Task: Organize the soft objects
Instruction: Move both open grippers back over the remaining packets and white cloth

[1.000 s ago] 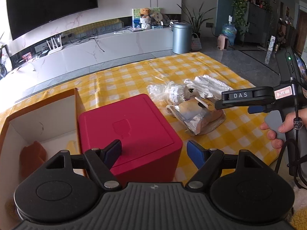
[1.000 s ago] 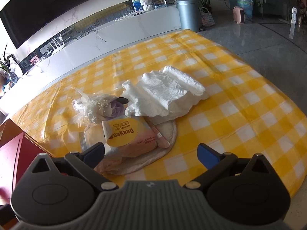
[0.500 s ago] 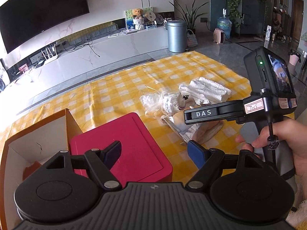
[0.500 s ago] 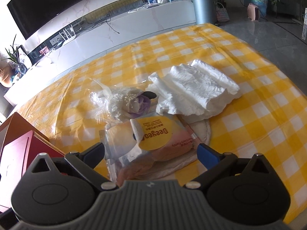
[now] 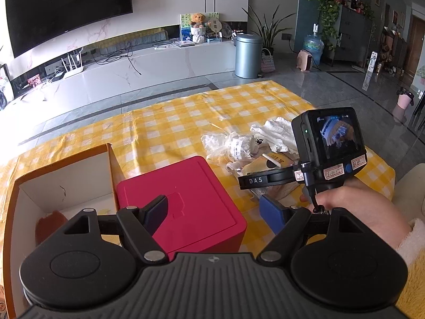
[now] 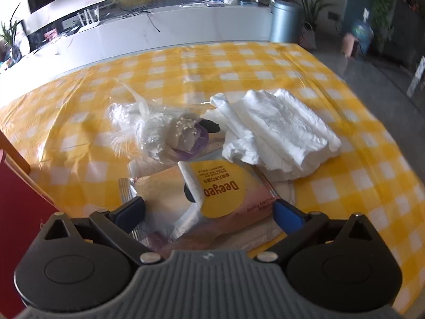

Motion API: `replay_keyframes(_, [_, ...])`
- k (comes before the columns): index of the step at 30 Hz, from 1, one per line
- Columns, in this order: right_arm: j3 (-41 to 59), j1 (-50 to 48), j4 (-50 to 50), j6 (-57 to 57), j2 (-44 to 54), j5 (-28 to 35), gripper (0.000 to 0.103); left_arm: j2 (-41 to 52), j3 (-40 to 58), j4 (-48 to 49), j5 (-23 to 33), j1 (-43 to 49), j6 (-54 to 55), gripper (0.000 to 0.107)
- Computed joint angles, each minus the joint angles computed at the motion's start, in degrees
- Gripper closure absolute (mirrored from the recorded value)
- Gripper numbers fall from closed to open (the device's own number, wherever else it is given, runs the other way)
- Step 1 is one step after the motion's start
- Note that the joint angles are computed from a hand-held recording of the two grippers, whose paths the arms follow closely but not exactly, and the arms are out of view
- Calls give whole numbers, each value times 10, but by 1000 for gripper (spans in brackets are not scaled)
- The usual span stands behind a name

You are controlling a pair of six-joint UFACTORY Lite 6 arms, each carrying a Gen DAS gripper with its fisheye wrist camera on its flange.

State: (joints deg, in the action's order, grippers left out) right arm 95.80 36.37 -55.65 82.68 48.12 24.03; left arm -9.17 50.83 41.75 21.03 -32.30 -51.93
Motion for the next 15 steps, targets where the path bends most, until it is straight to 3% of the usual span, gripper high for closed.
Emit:
replay_keyframes(4, [-19,-12,20,-31,-10,-31,5,-22,-17,-10,0,13,16,15])
replay_keyframes(6, [-41,-30,115,-120,-26,-71,32,-31,-23,-17,3,18,25,15])
replay_keyframes(8, [-76,-44,179,-177,-50,-108,44,-39,-30,-21,3,22,29,15])
replay_keyframes(9, [-84,-45,199,-202,-58,-104,55,-42,-33,-25,2,25,33,15])
replay_keyframes(14, [-167,-48,308,-353,-128,-104,84,-47,-35,-41,-1,34,48,15])
replay_keyframes(15, [-181,-45,305,-363,-141,-94,85,-48,-37,-40,-1,33,44,15])
